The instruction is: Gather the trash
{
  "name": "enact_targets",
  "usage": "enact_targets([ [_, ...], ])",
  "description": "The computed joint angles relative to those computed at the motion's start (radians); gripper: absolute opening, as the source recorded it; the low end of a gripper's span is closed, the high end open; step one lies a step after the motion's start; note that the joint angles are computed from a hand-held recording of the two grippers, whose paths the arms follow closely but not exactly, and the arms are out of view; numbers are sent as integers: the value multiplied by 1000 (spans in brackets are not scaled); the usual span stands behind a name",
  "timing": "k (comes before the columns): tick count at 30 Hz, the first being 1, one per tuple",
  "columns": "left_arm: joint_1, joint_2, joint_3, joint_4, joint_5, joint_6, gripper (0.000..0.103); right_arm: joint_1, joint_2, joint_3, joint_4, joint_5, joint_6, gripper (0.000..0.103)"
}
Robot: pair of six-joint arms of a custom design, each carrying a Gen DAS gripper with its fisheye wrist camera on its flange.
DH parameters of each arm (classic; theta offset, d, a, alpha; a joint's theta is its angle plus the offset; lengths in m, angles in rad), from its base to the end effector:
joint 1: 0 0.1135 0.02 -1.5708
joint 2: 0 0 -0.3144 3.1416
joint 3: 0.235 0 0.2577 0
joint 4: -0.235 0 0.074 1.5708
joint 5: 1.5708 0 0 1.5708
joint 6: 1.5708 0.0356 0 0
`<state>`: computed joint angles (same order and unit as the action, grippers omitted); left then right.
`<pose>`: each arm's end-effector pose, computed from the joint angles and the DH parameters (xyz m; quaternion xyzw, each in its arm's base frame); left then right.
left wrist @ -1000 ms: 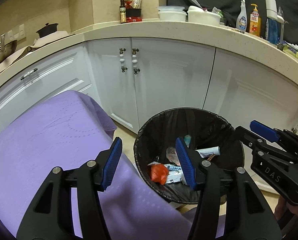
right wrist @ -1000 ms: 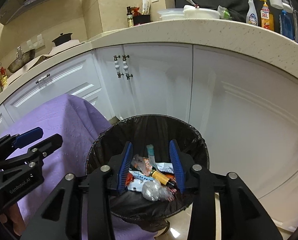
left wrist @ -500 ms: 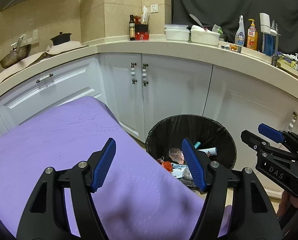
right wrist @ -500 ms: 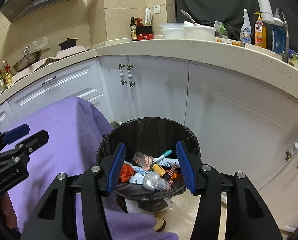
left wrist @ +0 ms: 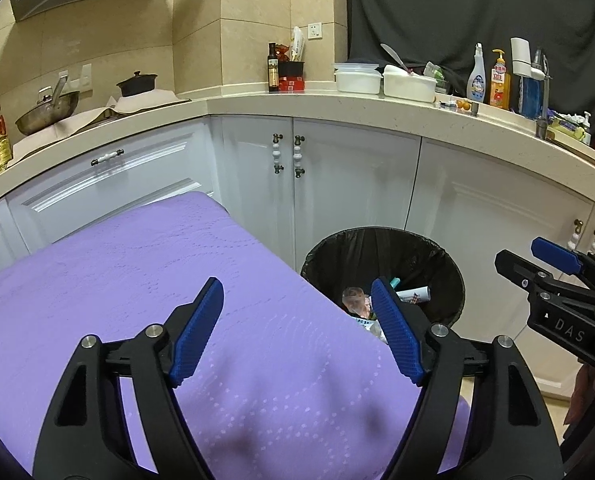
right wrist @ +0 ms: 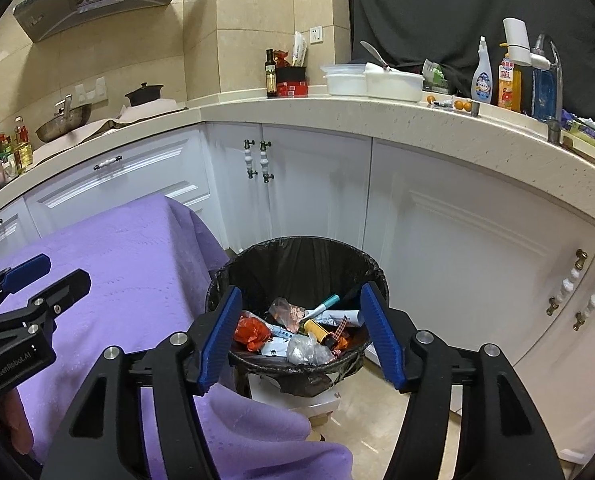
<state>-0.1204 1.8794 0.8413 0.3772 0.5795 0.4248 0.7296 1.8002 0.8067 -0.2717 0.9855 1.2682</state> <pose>0.3713 -0.0646 0.1639 0.3527 0.7952 -0.1898 0.4551 0.2484 0.1823 0.1531 0.3011 0.8202 -0.1403 0.4657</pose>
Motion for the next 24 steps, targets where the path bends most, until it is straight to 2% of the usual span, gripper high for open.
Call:
enact_targets([
  [24, -40, 8, 38, -33, -28, -18, 80, -27, -8, -11, 35, -10, -33, 65],
])
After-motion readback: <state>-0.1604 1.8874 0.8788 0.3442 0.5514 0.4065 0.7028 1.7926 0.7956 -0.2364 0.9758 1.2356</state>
